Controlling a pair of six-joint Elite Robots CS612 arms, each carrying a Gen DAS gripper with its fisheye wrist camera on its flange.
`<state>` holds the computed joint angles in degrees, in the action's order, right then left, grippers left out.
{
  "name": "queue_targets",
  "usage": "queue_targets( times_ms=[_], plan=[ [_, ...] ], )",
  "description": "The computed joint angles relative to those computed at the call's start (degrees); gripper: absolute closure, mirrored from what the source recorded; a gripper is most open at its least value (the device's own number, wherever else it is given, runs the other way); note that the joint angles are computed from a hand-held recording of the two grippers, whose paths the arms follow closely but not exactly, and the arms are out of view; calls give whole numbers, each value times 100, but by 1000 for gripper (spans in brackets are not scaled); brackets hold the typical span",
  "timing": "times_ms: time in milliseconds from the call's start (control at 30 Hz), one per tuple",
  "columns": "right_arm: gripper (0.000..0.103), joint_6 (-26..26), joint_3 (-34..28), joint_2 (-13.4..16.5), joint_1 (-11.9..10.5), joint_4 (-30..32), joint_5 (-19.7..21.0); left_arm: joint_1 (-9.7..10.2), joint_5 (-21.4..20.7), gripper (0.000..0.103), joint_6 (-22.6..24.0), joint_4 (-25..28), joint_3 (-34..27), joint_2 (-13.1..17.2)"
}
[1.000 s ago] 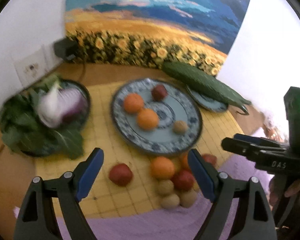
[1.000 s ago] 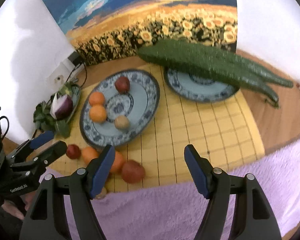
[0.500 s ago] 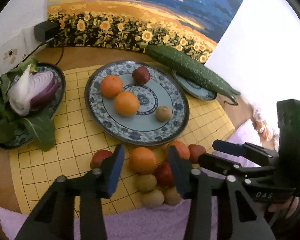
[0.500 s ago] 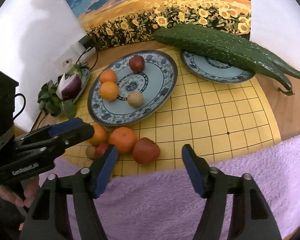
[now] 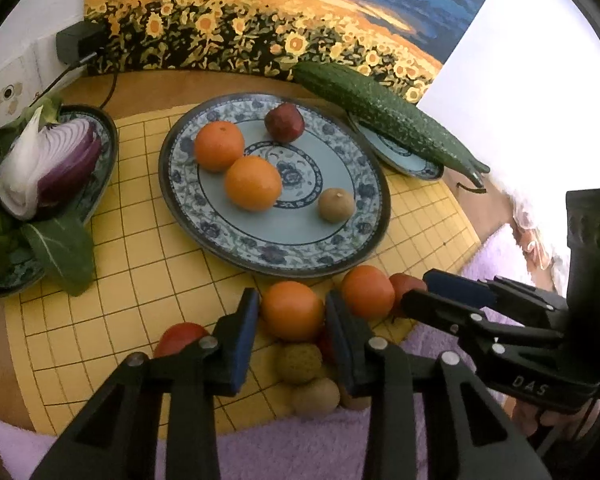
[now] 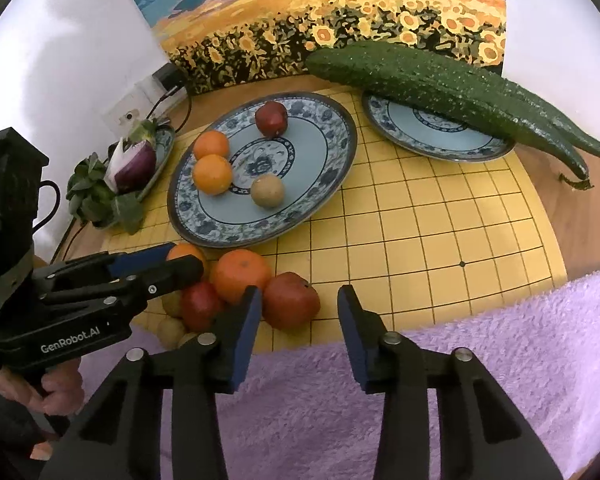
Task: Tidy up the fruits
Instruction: 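Grasp an orange with the left tool while the right tool grasps a red apple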
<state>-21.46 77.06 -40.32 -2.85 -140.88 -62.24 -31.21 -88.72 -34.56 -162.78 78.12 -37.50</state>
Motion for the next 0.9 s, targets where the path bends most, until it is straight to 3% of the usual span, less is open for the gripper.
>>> queue_targets(
  times_ms=[67, 300, 500, 900],
  plan=[
    [71, -55, 11, -6, 3, 5, 63, 2, -24, 68, 8, -34, 19, -20],
    [71, 57, -4, 19, -36, 67, 267, -8, 32, 68, -37, -241, 143, -117],
    [72, 43, 81, -36, -23, -13, 182, -1, 66, 68, -345, -421, 263, -157],
    [72, 202, 165, -113, -80, -84, 116, -33, 332, 67, -485, -620, 374, -247]
  ],
)
